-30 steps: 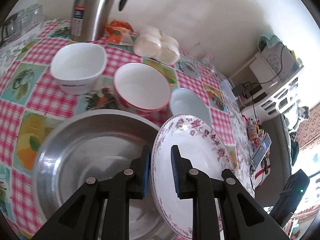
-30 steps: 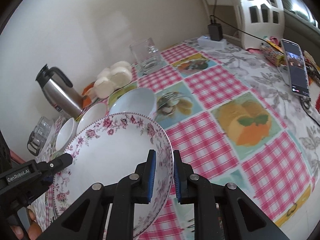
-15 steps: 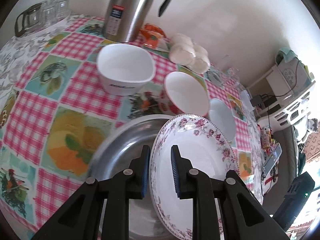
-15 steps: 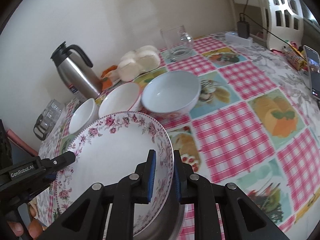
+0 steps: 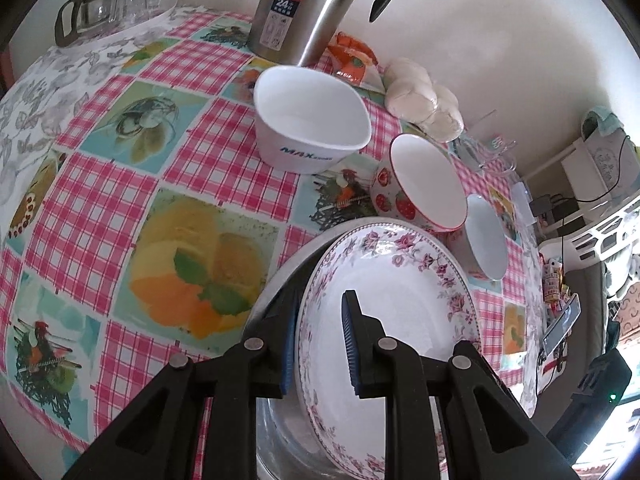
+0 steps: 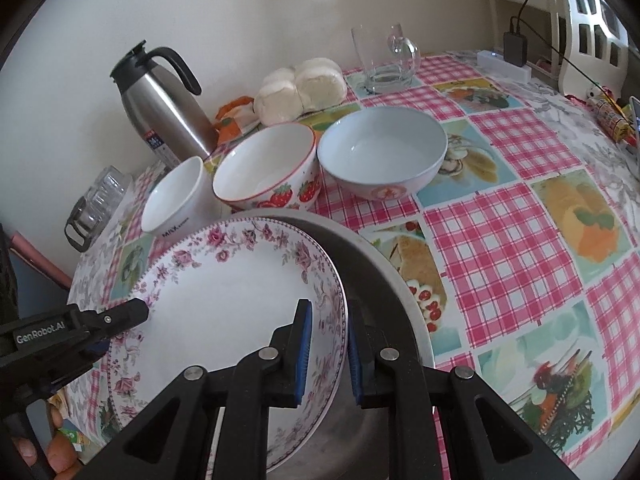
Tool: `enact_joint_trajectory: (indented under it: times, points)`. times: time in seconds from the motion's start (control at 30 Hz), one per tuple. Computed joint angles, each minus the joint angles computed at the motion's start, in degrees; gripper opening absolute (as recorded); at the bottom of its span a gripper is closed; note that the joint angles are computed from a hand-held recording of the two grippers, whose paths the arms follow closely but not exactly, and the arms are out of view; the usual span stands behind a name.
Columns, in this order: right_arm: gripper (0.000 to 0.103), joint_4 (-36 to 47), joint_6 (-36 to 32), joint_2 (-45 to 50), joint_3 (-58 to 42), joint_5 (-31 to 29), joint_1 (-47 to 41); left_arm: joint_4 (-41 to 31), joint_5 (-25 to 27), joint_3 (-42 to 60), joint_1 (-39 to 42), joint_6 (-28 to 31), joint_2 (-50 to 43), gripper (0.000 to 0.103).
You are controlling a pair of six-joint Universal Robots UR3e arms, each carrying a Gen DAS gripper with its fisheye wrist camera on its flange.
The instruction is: Organize plates and bowls
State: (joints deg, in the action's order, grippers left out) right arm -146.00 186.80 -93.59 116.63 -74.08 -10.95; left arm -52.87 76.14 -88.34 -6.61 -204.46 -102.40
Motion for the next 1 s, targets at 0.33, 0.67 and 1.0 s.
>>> enact_joint_trajectory:
  times: [0.33,0.67,1.0]
  points:
    - [0.020,3.56,-0.86,1.19,-0.83,-0.87,-0.43,-6.49,1.69,3.77,-1.79,0.26,-3.36,0.022]
    - [0.021,7.10,-0.99,0.78,-1.28,0.16,-2.06,-8.18,1.43,6.07,-3.22,0.31,-5.17,0.030]
    - [0.020,7.38,-1.12,-0.14,-1.02,-0.45,-2.67,-9.53,2.47,9.40,-5.03,0.12,-7.97,0.030]
